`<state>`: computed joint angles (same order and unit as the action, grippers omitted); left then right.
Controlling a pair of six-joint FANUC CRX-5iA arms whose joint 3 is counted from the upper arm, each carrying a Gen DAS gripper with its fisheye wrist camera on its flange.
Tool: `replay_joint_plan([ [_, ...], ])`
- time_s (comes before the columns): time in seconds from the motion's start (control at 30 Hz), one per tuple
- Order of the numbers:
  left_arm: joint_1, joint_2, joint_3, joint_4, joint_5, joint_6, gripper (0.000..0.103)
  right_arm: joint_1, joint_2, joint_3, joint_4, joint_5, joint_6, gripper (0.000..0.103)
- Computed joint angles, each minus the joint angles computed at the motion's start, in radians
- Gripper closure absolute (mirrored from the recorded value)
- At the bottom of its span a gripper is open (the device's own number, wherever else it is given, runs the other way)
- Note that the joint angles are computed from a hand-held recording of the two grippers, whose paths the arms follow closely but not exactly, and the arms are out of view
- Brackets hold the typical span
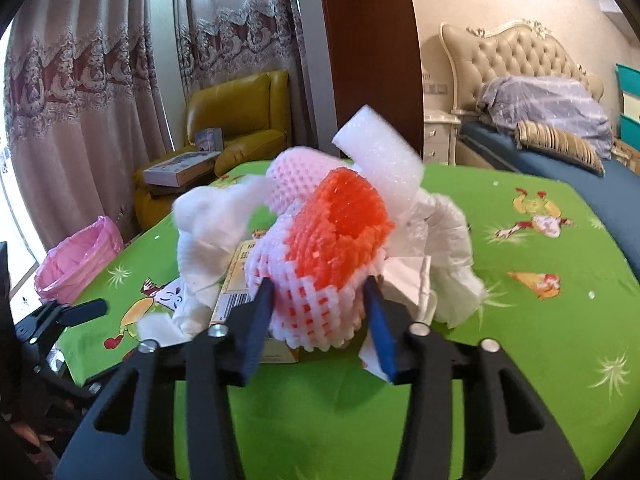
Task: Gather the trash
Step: 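Grasp the orange foam fruit net with the right gripper while the left grasps white tissue, then lift both held items and carry them toward the pink wastebasket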
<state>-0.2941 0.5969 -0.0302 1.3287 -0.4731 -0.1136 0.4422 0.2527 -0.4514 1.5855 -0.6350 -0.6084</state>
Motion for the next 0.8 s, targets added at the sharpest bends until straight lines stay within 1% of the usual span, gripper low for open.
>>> replay_joint_plan([
  [0.03,0.004,0.016,0.030,-0.054,-0.026,0.055,0.024,-0.003,-0.017,-0.020,0.013,-0.005,-0.010,0.065],
  [0.1,0.002,0.039,0.068,-0.098,-0.048,0.100,0.029,-0.008,-0.035,-0.039,0.038,-0.013,-0.030,0.066],
  [0.17,-0.008,0.052,0.087,-0.104,-0.051,0.105,0.031,-0.013,-0.053,-0.060,0.070,-0.020,-0.064,0.066],
  [0.2,-0.016,0.056,0.093,-0.101,-0.047,0.099,0.034,-0.016,-0.062,-0.070,0.085,-0.020,-0.075,0.066],
  [0.27,-0.023,0.069,0.116,-0.120,-0.053,0.118,0.036,-0.017,-0.078,-0.089,0.107,-0.026,-0.093,0.066],
  [0.37,-0.024,0.104,0.180,-0.189,-0.071,0.202,0.049,-0.020,-0.100,-0.110,0.129,-0.034,-0.108,0.066],
  [0.4,-0.021,0.116,0.205,-0.225,-0.083,0.240,0.057,-0.020,-0.107,-0.117,0.131,-0.038,-0.107,0.066],
  [0.43,-0.019,0.128,0.227,-0.248,-0.094,0.267,0.062,-0.018,-0.113,-0.123,0.132,-0.043,-0.108,0.066],
  [0.47,-0.020,0.130,0.227,-0.235,-0.094,0.261,0.064,-0.015,-0.118,-0.129,0.132,-0.048,-0.110,0.066],
  [0.53,-0.022,0.119,0.204,-0.194,-0.088,0.215,0.076,-0.009,-0.127,-0.138,0.132,-0.057,-0.119,0.066],
  [0.6,-0.025,0.098,0.159,-0.121,-0.070,0.137,0.080,-0.008,-0.136,-0.146,0.137,-0.058,-0.128,0.066],
  [0.63,-0.023,0.089,0.142,-0.098,-0.067,0.111,0.085,-0.006,-0.140,-0.149,0.139,-0.059,-0.127,0.066],
  [0.73,-0.023,0.046,0.062,0.021,-0.047,-0.014,0.088,0.004,-0.139,-0.148,0.143,-0.060,-0.126,0.066],
  [0.8,-0.026,0.013,0.004,0.121,-0.035,-0.125,0.091,0.007,-0.137,-0.145,0.155,-0.053,-0.127,0.066],
])
